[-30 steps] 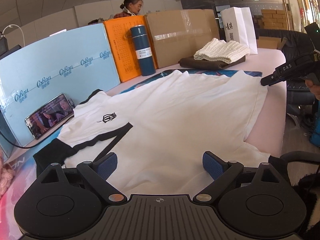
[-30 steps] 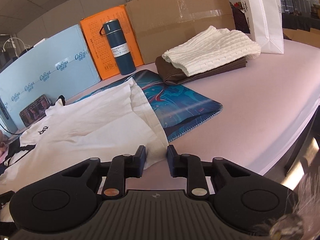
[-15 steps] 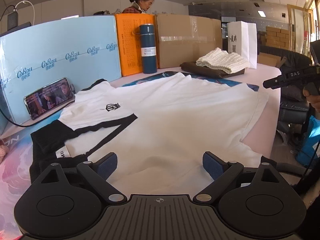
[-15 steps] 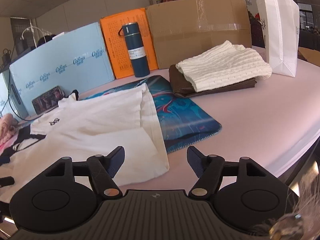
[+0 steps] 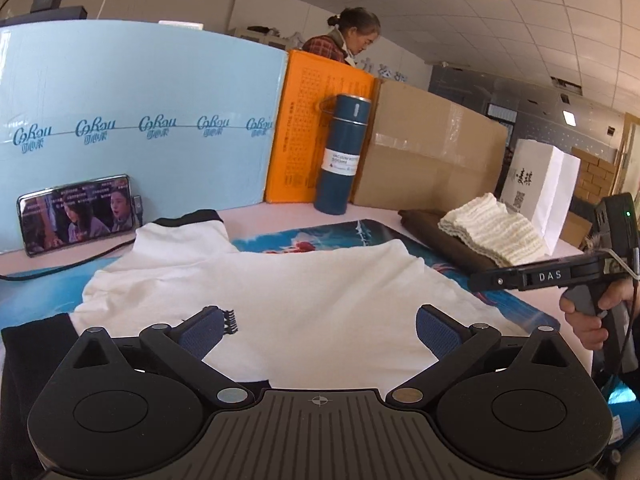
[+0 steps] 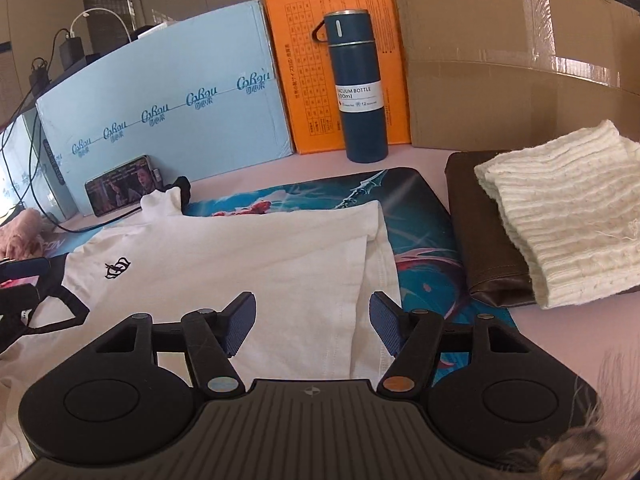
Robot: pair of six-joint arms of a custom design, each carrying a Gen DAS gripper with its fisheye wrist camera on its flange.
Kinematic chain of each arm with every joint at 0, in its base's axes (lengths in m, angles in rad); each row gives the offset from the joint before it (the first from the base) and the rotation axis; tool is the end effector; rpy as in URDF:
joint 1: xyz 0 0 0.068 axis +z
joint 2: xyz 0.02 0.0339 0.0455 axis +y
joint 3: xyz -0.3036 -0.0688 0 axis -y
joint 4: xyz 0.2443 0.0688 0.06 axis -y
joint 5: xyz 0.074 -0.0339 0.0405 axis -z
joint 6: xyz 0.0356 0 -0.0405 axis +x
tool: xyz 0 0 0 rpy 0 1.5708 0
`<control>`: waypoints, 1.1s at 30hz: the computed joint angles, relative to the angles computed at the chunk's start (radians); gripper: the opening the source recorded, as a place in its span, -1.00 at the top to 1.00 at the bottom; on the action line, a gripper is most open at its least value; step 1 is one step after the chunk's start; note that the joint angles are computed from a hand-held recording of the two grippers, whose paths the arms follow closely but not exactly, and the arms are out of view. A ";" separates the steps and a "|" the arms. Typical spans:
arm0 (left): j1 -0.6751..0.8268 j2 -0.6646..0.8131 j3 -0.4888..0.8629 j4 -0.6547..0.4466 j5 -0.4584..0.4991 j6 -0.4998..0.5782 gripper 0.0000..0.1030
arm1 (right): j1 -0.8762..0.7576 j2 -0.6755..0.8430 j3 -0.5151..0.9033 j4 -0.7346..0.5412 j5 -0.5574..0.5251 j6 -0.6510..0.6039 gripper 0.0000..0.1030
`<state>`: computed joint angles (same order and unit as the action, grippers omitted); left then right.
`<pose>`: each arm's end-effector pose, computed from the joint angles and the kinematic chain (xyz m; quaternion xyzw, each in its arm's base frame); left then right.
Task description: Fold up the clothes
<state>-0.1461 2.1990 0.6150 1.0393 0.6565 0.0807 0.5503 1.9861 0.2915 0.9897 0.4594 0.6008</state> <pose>0.3358 -0.0714 0.0611 0.2505 0.8015 -0.2959 0.4552 0.2235 0.1186 0.0728 0.1178 0.8812 0.0490 0.4552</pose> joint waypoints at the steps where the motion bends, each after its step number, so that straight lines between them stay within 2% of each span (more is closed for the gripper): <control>1: 0.002 0.024 0.035 -0.013 -0.011 -0.041 -1.00 | -0.019 0.016 0.017 -0.016 -0.021 0.000 -0.17; 3: 0.008 0.063 0.098 -0.057 -0.029 -0.110 -1.00 | -0.039 0.045 0.039 -0.022 -0.046 -0.017 -0.01; 6: 0.033 0.082 0.145 -0.148 -0.041 -0.150 -1.00 | -0.042 0.073 0.067 -0.038 -0.044 -0.072 0.03; 7: 0.039 0.085 0.138 -0.122 -0.036 -0.164 -1.00 | -0.043 0.082 0.077 -0.045 -0.043 -0.089 0.16; 11: 0.056 0.091 0.115 -0.045 -0.004 -0.191 -1.00 | -0.041 0.105 0.116 -0.088 -0.024 -0.150 0.38; 13: 0.058 0.091 0.108 -0.030 0.004 -0.189 -1.00 | -0.034 0.106 0.126 -0.107 -0.008 -0.180 0.74; 16: 0.059 0.091 0.105 -0.022 0.014 -0.186 -1.00 | -0.019 0.113 0.133 -0.101 0.015 -0.240 0.90; 21: 0.057 0.093 0.107 -0.024 0.010 -0.180 -1.00 | -0.034 0.109 0.151 -0.086 0.058 -0.274 0.91; 24: 0.058 0.093 0.105 -0.019 0.007 -0.182 -1.00 | -0.060 0.104 0.179 -0.152 0.036 -0.270 0.91; 28: 0.059 0.092 0.102 -0.011 0.003 -0.184 -1.00 | -0.077 0.096 0.194 -0.234 0.091 -0.195 0.87; 30: 0.060 0.092 0.100 -0.008 0.001 -0.186 -1.00 | -0.091 0.083 0.175 -0.200 0.104 -0.173 0.75; 31: 0.060 0.092 0.099 -0.006 0.000 -0.186 -1.00 | -0.096 0.078 0.166 -0.178 0.112 -0.166 0.61; 33: 0.061 0.092 0.098 -0.002 -0.002 -0.188 -1.00 | -0.111 0.066 0.149 -0.114 0.096 -0.163 0.44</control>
<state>-0.0854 2.2914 0.7125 1.0369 0.6549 -0.1069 0.4391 2.0522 0.4405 0.8753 0.5557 0.4374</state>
